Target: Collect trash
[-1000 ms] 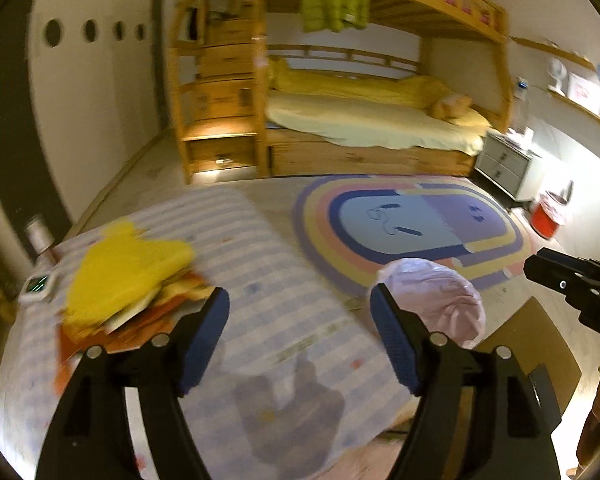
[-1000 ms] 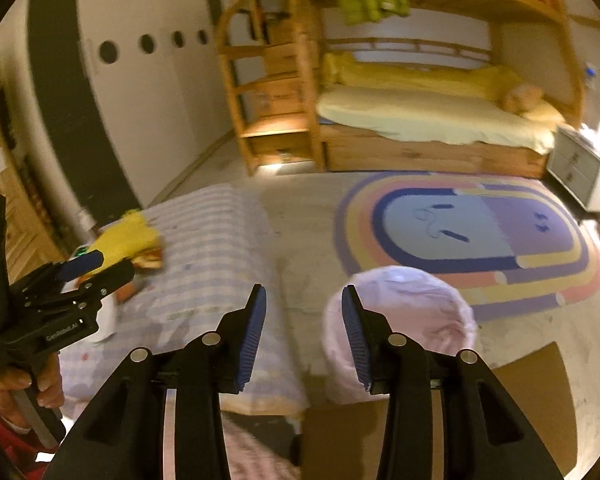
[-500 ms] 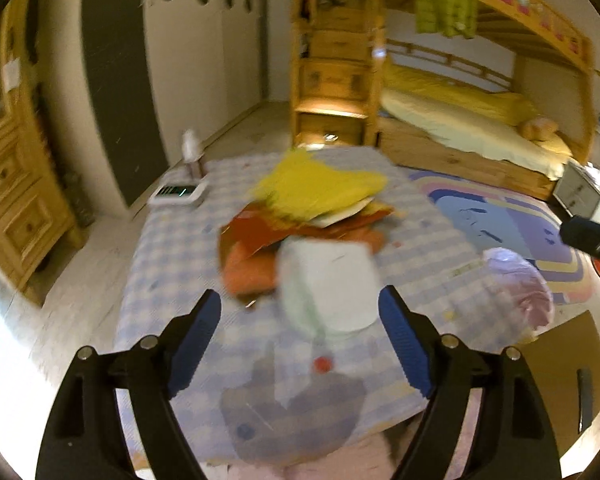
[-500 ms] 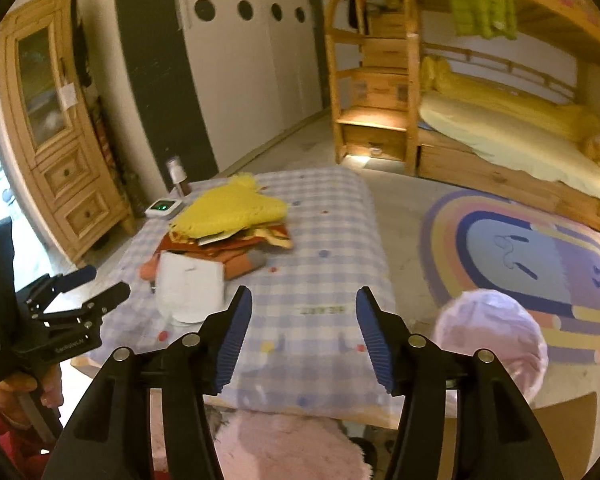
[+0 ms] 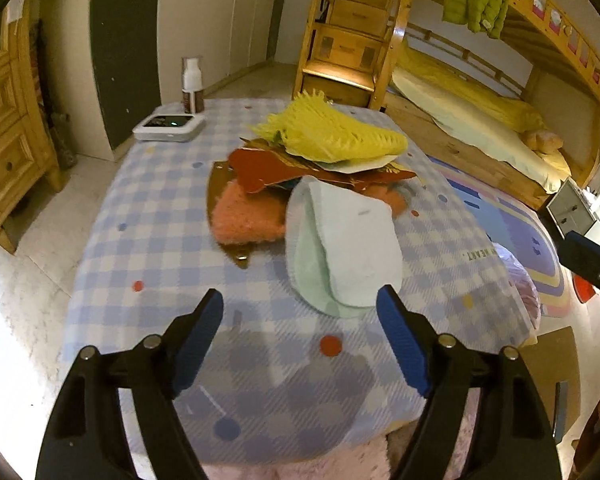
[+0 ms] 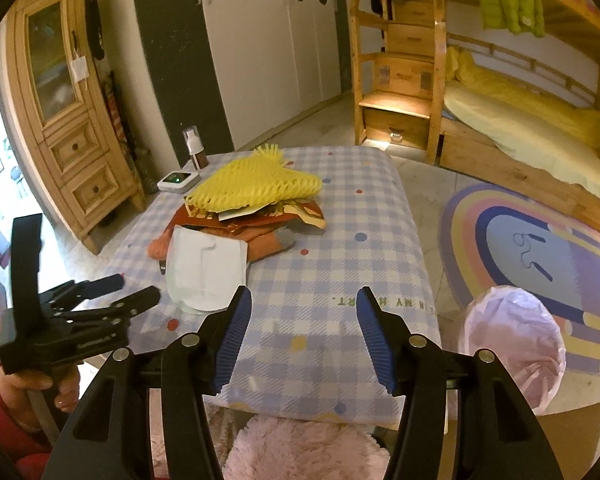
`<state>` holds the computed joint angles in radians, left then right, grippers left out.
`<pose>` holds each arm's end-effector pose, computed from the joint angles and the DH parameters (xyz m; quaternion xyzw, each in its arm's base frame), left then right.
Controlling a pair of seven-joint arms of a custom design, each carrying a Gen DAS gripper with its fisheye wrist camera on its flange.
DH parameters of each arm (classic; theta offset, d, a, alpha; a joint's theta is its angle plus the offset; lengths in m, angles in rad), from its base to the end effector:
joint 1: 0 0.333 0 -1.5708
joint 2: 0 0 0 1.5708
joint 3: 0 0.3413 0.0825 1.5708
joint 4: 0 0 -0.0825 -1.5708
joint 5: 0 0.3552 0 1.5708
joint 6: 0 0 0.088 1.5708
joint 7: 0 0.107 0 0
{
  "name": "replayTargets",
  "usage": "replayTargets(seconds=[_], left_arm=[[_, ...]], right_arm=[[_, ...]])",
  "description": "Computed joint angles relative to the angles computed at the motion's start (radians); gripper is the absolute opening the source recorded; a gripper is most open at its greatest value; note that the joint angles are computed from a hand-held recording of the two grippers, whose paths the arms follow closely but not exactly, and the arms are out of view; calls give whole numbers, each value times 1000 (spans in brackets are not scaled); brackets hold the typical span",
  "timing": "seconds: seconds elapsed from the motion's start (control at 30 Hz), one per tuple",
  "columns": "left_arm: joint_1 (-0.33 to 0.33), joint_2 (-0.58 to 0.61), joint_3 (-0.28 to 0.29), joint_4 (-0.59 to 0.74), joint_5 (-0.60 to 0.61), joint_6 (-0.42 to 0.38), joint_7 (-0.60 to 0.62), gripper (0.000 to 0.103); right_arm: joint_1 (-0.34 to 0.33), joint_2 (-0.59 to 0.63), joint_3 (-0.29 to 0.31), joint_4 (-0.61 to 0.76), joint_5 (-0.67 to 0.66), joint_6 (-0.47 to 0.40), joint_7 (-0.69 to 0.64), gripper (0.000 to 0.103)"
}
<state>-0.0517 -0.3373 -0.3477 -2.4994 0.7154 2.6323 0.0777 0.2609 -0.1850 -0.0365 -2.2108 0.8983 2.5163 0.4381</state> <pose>0.3889 -0.1916 0.4814 -0.8130 0.4684 -0.2356 0.2533 0.4895 0.1036 0.5457 -0.8380 0.3718 -0.0968 0.3876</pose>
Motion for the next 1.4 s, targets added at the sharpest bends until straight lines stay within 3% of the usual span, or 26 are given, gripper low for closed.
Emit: replayTargets(seconds=[0.1, 0.23, 0.47, 0.6, 0.63, 0.67, 0.9, 1.13, 1.4], left_arm=[[8, 53, 4, 30, 25, 3, 10, 66], [-8, 112, 26, 66, 36, -20, 35, 65], [-24, 159, 67, 82, 84, 53, 38, 64], [-14, 124, 58, 57, 167, 120, -36, 19], [-11, 106, 48, 53, 192, 122, -50, 10], [-13, 93, 43, 52, 196, 124, -47, 7], [-27, -104, -20, 24, 166, -10, 13, 6], [30, -213, -42, -1, 102, -121, 64, 6], [102, -259, -12, -53, 82, -78, 67, 6]], right_arm=[[-4, 9, -4, 10, 1, -5, 2, 56], [-13, 14, -3, 11, -6, -3, 9, 56], [-25, 25, -2, 18, -18, -20, 17, 56], [-27, 20, -1, 12, -24, -18, 16, 56], [-27, 19, -1, 12, -26, -17, 18, 56], [-28, 17, -1, 11, -26, -18, 18, 56], [-18, 21, 1, 23, -15, -25, 0, 58], [23, 47, 36, 60, 7, -10, -49, 61], [85, 156, 114, 161, -24, 51, -68, 61]])
